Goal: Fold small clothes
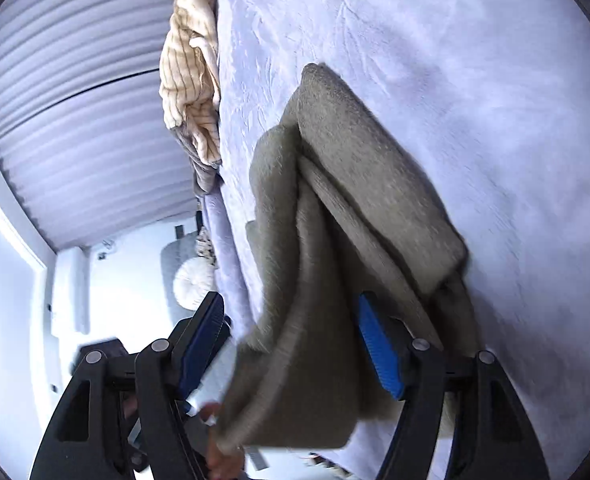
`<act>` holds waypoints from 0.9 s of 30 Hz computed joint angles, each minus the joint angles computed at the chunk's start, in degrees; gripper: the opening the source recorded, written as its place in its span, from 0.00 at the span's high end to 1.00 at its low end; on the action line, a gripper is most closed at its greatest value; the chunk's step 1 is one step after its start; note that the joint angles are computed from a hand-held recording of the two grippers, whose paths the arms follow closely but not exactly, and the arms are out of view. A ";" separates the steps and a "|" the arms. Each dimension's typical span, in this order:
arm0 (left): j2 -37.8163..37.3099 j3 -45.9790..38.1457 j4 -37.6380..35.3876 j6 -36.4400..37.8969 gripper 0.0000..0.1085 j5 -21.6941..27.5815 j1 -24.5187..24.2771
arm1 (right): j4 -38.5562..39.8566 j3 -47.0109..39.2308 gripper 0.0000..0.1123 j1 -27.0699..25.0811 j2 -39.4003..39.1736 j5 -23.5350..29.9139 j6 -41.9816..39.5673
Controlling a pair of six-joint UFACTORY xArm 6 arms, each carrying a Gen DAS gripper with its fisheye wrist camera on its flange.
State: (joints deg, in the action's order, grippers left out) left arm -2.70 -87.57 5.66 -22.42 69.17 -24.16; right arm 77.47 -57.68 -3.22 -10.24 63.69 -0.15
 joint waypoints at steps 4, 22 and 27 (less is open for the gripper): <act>-2.47 5.94 1.24 -5.05 0.27 -1.19 4.75 | -4.70 -9.61 0.35 -0.23 7.56 3.84 -0.77; 0.76 8.14 0.81 -5.06 0.26 -4.36 3.08 | -36.03 -29.08 0.88 3.64 15.55 7.28 -3.51; 0.92 8.37 0.58 -5.12 0.18 -4.09 3.35 | -32.78 -22.13 0.82 -0.35 13.17 7.93 -1.24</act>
State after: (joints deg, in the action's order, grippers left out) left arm -1.78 -79.20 6.24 -27.54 65.08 -20.81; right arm 44.69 -79.81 -3.56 2.93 71.62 -1.38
